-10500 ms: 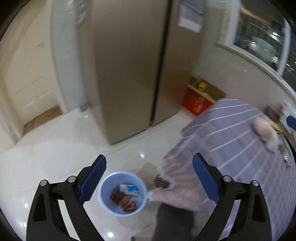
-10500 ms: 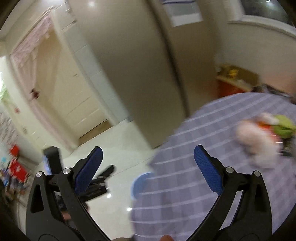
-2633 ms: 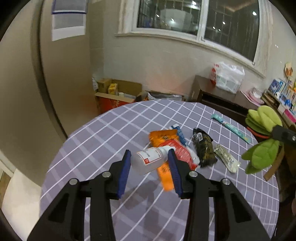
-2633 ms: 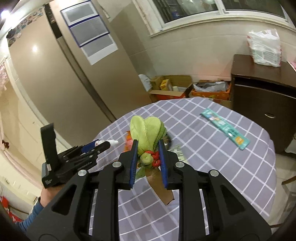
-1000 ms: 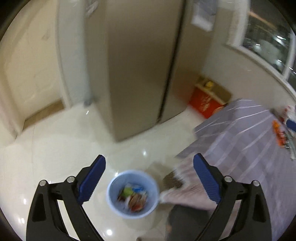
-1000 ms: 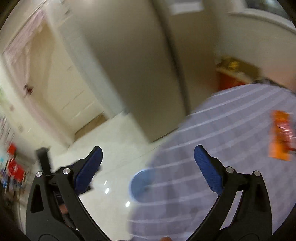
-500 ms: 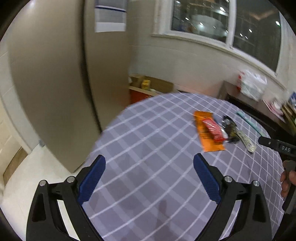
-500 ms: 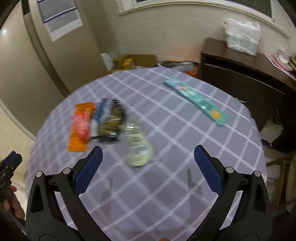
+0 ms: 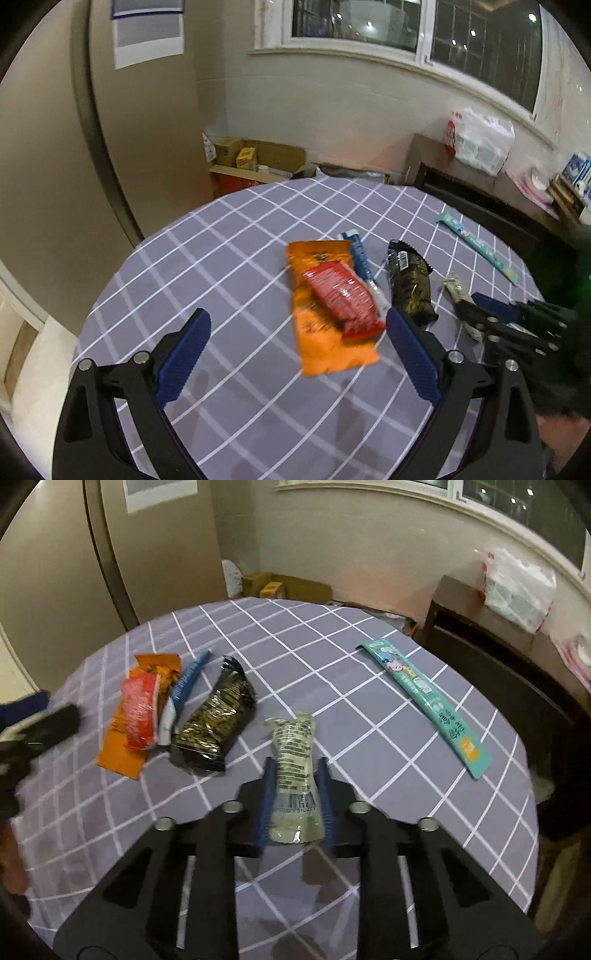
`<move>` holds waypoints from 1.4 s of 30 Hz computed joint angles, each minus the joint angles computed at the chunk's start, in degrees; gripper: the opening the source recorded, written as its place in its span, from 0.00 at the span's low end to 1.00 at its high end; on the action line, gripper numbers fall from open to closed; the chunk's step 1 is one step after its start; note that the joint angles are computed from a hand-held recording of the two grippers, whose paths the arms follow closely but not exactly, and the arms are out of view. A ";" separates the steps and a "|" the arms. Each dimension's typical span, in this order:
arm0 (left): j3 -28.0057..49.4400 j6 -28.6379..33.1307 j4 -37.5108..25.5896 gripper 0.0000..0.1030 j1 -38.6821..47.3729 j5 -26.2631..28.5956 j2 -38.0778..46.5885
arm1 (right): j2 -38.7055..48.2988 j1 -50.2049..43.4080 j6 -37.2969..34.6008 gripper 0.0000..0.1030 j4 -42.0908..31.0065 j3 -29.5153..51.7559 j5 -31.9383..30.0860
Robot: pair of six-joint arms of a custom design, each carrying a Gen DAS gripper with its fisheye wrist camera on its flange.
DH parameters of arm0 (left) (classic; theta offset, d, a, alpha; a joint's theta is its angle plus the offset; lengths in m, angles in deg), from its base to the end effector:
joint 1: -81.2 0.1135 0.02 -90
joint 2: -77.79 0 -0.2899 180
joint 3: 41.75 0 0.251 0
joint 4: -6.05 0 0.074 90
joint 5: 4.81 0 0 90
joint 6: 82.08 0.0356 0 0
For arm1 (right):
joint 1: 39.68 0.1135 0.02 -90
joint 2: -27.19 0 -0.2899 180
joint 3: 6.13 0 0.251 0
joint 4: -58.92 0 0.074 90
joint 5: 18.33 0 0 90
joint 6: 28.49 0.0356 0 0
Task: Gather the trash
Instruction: 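Grasp the red snack bag with the left tool while the right tool grasps the clear wrapper, then carry both wrappers over the blue bin and open both tools to drop them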
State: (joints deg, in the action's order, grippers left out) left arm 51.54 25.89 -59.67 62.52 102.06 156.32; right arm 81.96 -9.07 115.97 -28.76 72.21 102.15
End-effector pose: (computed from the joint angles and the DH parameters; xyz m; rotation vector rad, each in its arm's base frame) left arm 0.2554 -0.0973 0.3776 0.8885 2.2749 -0.3670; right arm 0.1198 0.0499 0.3565 0.6581 2.3717 -0.1114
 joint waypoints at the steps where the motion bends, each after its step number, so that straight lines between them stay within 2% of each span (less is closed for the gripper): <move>1: 0.07 -0.02 0.14 0.91 -1.24 -0.62 0.59 | -0.76 1.13 1.87 0.14 -0.90 0.13 0.36; 5: -1.13 -0.99 2.09 0.91 -5.93 -4.99 2.11 | -3.53 7.19 10.10 0.14 -4.59 0.94 3.07; 6: -1.21 -1.45 2.17 0.88 -6.18 -5.00 2.69 | -3.57 8.67 11.68 0.14 -5.70 1.45 3.77; 8: -0.51 -1.69 0.73 0.67 -5.27 -2.93 4.09 | -3.59 11.98 14.93 0.14 -8.01 2.45 5.42; 9: 0.05 -1.55 -0.41 0.49 -4.70 -1.79 5.00 | -3.79 12.94 15.91 0.14 -8.55 2.81 5.84; 10: 0.74 -1.41 -1.74 0.39 -4.22 -0.37 6.05 | -3.67 14.40 17.54 0.14 -9.44 3.22 6.54; 11: -0.08 -0.98 -1.10 0.36 -3.72 -0.15 5.63 | -3.50 15.43 18.54 0.14 -10.25 3.72 7.17; 12: -0.66 -0.53 -0.71 0.29 -3.52 -0.09 5.22 | -3.49 15.63 18.67 0.14 -10.40 3.96 7.28; 20: -1.14 2.43 -2.29 0.26 3.46 7.79 3.69 | -2.16 19.93 22.71 0.14 -11.47 5.73 8.83; 25: -0.39 6.55 -5.40 0.26 10.67 12.16 2.74 | 1.21 24.77 26.26 0.14 -12.20 9.04 10.63; 28: -0.28 11.21 -8.12 0.25 18.04 16.26 1.49 | 4.91 27.14 25.25 0.14 -10.06 11.73 10.80; 32: 3.26 23.12 -15.64 0.25 35.38 23.45 3.16 | 11.81 28.09 18.19 0.14 -0.87 15.97 8.29; 36: 11.51 34.15 -22.33 0.25 51.65 27.46 10.91 | 22.36 27.56 8.05 0.14 9.89 22.72 3.21; 39: 18.75 37.95 -23.31 0.25 60.60 27.36 18.31 | 32.36 26.93 1.59 0.14 15.22 31.00 -1.33; 42: 27.14 38.72 -24.58 0.25 66.63 26.38 26.51 | 43.41 26.58 -3.32 0.14 18.57 41.98 -6.74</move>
